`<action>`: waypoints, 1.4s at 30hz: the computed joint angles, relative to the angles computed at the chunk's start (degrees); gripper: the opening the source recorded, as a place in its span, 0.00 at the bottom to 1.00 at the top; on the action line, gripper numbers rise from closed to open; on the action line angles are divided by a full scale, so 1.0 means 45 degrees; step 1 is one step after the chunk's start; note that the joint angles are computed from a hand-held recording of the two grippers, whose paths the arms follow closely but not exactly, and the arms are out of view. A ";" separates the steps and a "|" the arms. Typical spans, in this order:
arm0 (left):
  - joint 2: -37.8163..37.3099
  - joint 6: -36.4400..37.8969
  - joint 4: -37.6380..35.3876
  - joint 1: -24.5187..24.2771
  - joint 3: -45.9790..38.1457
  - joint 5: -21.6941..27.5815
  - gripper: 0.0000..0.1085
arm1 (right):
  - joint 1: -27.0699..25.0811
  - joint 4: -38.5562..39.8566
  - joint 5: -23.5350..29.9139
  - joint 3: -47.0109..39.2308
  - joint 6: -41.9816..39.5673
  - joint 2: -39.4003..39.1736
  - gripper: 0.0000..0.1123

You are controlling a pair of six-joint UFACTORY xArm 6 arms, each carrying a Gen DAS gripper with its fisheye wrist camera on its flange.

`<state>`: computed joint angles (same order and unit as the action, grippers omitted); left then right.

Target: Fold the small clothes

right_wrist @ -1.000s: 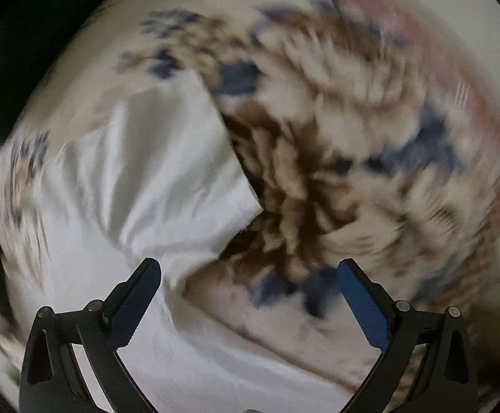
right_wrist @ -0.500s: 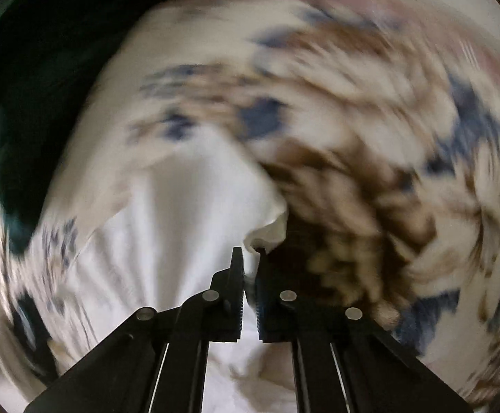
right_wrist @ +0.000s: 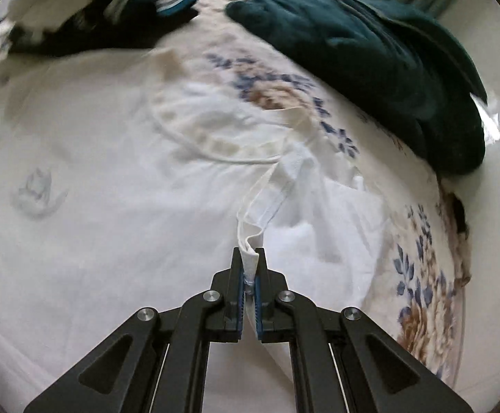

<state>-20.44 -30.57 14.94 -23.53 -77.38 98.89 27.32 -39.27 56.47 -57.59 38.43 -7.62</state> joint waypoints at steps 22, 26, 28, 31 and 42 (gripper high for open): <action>-0.0233 0.1891 0.1640 0.1517 0.0404 -0.1463 0.95 | -0.2083 0.7077 0.0739 -0.2295 -0.0527 0.0154 0.47; -0.0098 0.1320 0.1887 0.2472 0.0682 -0.1301 0.95 | -0.2420 0.6246 0.1962 -0.5064 -0.0181 0.3329 0.45; -0.0090 0.1073 0.1660 0.3089 0.0653 -0.1185 0.95 | -0.2372 0.6116 0.2430 -0.5973 -0.0097 0.4328 0.13; -0.0409 0.0880 0.0485 0.4272 0.0800 -0.1201 0.95 | -0.1977 0.5894 0.2251 -0.6451 -0.0104 0.4653 0.09; -0.1269 -0.0404 -0.8172 0.8568 0.3247 -0.3754 0.93 | -0.2619 0.8410 0.2383 -0.2842 0.0529 0.0364 0.38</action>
